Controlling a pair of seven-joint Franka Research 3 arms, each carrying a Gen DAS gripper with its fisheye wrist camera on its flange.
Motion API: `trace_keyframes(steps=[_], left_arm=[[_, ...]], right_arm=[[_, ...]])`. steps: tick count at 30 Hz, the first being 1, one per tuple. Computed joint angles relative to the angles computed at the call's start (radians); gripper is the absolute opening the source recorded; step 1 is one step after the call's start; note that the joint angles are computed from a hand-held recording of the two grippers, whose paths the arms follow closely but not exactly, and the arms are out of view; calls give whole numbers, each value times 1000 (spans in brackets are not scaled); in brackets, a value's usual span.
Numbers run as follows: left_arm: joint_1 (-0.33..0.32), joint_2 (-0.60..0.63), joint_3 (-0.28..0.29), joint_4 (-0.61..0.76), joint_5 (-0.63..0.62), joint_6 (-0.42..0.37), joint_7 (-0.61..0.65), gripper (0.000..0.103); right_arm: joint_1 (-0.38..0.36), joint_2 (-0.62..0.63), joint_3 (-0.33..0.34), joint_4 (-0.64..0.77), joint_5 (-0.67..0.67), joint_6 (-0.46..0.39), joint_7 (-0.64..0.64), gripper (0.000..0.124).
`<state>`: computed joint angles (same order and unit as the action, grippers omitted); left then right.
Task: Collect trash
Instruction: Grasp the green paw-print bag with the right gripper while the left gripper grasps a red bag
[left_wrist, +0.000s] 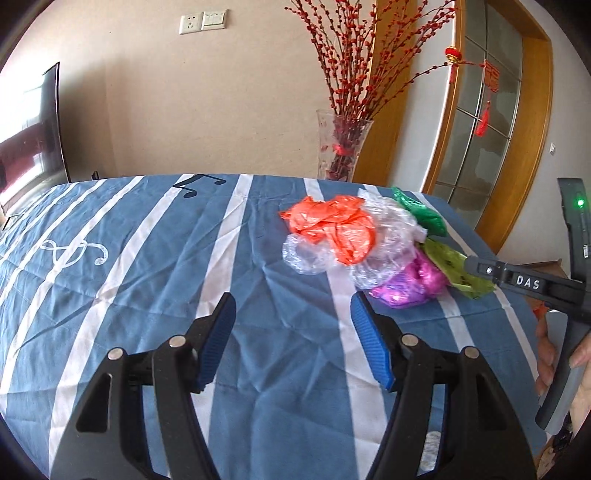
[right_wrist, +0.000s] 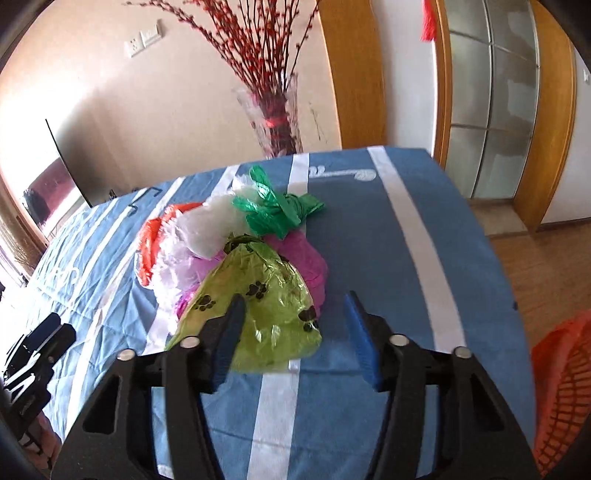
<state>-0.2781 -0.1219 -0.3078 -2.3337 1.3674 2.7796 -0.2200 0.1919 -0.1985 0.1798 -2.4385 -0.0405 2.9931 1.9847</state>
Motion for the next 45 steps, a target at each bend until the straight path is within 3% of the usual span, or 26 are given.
trace_keyframes(steps=[3, 4, 5, 6, 8, 15, 22, 24, 28, 35, 38, 41, 43, 45], left_arm=[[4, 9, 5, 8, 2, 2, 0, 64], [4, 13, 5, 11, 4, 1, -2, 64], [4, 16, 6, 14, 9, 2, -6, 64], [4, 19, 7, 17, 12, 2, -8, 64], [2, 23, 8, 23, 16, 1, -9, 64], [-3, 47, 15, 54, 29, 11, -9, 64], [-9, 127, 38, 145, -40, 56, 43, 64], [-16, 160, 46, 182, -79, 64, 74, 64], [-51, 216, 56, 254, -123, 6, 136, 64], [-93, 302, 87, 340, -225, -24, 225, 63], [-106, 333, 101, 367, -270, -37, 258, 57], [-106, 363, 110, 387, -342, -34, 318, 35], [-100, 374, 114, 383, -402, -7, 363, 8], [-109, 359, 134, 359, -398, 17, 348, 6]], right_arm=[[71, 39, -54, 26, 104, -17, -109, 59], [78, 50, -56, 34, 119, -19, -123, 53], [80, 58, -57, 39, 128, -21, -132, 39], [86, 62, -59, 40, 141, -24, -146, 33], [102, 61, -67, 35, 178, -22, -182, 2], [-12, -53, 42, -68, 0, 79, -64, 2], [-132, -256, 145, -193, -30, 101, -45, 1], [-163, -318, 164, -231, -23, 104, -43, 2], [-228, -390, 199, -277, -11, 110, -48, 2], [-253, -416, 193, -305, 19, 89, -65, 2], [-250, -416, 188, -316, 24, 84, -70, 2], [-257, -409, 198, -315, 23, 79, -68, 2], [-256, -411, 198, -321, 22, 80, -66, 2], [-254, -412, 198, -324, 22, 82, -65, 2]])
